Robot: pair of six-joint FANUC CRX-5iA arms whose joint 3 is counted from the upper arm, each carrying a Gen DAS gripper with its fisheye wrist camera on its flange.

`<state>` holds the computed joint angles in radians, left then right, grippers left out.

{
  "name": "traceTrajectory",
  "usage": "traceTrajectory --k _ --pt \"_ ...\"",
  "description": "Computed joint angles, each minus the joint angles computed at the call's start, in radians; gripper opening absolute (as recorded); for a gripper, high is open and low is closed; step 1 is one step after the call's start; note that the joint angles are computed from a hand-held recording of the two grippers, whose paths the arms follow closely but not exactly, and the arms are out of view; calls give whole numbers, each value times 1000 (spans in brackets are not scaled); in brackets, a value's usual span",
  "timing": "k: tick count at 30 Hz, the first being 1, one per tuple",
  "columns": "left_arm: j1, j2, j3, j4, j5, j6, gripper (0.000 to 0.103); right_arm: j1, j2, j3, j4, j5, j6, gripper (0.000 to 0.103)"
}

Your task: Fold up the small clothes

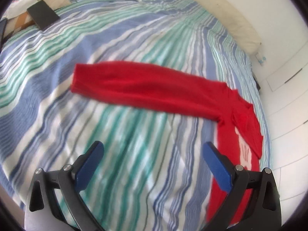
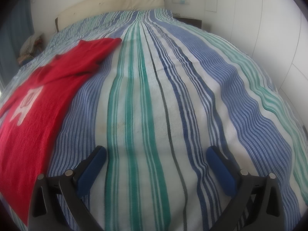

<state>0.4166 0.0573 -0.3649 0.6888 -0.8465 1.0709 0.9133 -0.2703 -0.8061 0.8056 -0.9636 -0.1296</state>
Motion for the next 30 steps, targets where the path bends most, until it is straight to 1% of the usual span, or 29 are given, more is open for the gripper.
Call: traceTrajectory --k 2,4,6,7,8,9,11,12,13,14,15,16,18,20,22,27,30 --pt "39 67 103 -80 -5 102 101 1 0 0 0 -1 -1 102" --pt "62 144 205 -140 -40 164 101 1 1 0 0 -1 0 102" --pt "64 219 307 -207 -85 212 100 1 2 0 1 -3 0 102" --pt "62 249 348 -239 -104 236 98 0 3 1 1 -3 1 102" --pt "60 276 380 -263 -118 261 93 -1 3 1 1 -3 2 102" --pt "58 303 407 -268 -134 283 90 -2 3 1 1 -4 4 102" --pt "60 333 411 -236 -148 296 75 -4 3 2 0 -5 7 102" --pt "56 340 410 -227 -150 298 70 -5 2 2 0 -6 8 102" --pt "51 342 407 -223 -147 289 54 -4 4 3 0 -7 8 102" --pt "43 343 410 -224 -153 274 23 -5 4 3 0 -8 9 102" --pt "32 346 428 -240 -172 267 6 -5 4 4 0 -8 9 102" --pt "23 346 452 -260 -187 264 4 -3 6 4 1 -9 7 102" --pt "-2 321 478 -275 -183 230 3 -3 6 5 0 -9 7 102" --pt "-34 293 514 -268 -194 178 3 -2 6 5 0 -10 6 102" --pt "-81 280 566 -238 -211 128 3 -4 7 6 -1 -10 9 102" --pt "-251 316 746 -150 -264 40 3 -8 17 13 -4 -14 18 103" --pt "-365 379 862 -89 -293 19 3 -10 17 14 -4 -12 19 103"
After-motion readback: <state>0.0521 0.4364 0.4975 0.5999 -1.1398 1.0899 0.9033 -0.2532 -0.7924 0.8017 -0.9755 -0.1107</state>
